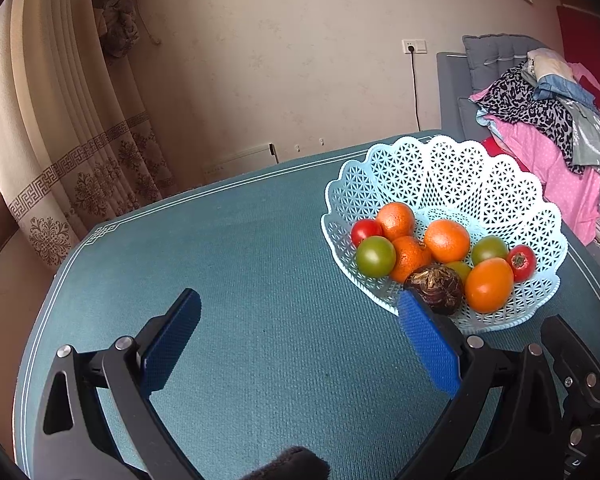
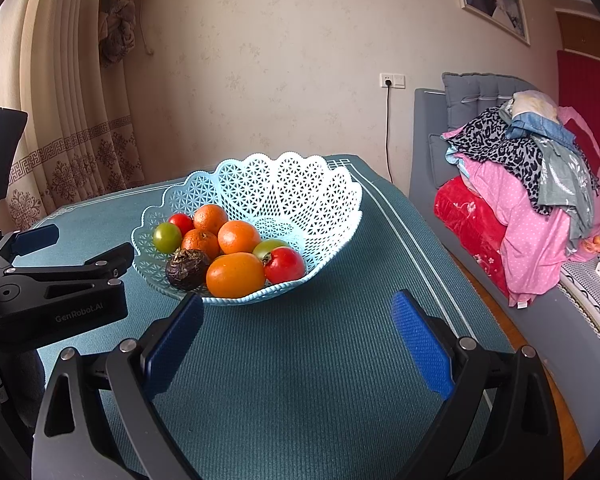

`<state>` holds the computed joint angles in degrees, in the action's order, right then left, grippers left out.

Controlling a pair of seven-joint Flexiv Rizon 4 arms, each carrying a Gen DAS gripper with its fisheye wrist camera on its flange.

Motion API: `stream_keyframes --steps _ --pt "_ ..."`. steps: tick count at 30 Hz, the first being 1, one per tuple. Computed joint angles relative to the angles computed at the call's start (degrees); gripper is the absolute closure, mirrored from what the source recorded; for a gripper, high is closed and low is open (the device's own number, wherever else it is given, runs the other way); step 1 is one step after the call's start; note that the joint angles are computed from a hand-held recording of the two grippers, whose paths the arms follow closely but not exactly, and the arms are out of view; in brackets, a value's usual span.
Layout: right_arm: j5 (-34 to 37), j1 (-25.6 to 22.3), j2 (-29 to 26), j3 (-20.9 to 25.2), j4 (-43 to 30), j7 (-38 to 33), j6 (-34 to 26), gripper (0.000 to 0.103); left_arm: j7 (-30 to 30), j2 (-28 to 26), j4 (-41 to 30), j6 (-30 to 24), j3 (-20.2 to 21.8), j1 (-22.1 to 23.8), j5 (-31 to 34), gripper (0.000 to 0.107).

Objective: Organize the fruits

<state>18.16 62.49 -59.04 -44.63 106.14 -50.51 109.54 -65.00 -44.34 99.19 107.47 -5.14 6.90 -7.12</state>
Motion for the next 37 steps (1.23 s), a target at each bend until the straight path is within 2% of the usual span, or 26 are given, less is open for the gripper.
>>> stream_keyframes --steps 25,31,35,37 --pt "-0.2 -0.1 -0.4 0.2 -0.2 0.5 -0.5 0.009 -0.5 0.8 1.0 0.7 -1.0 1.2 1.1 0.006" --pt "-1.0 -0.3 -0.1 0.3 -0.1 0.9 -1.0 0.009 -1.3 1.9 1.4 -0.6 0.7 0.0 -0.5 0.006" --pt "-2.0 -1.6 1.0 1.9 -0.1 0.1 -0.5 0.009 -2.0 3.1 2.6 -1.9 2.0 -0.5 -1.8 0.006" --pt "-2.0 -1.5 1.1 1.9 -0.1 -0.1 -0.7 0.009 -2.0 4.1 4.0 -2.5 0.8 1.0 -1.3 0.007"
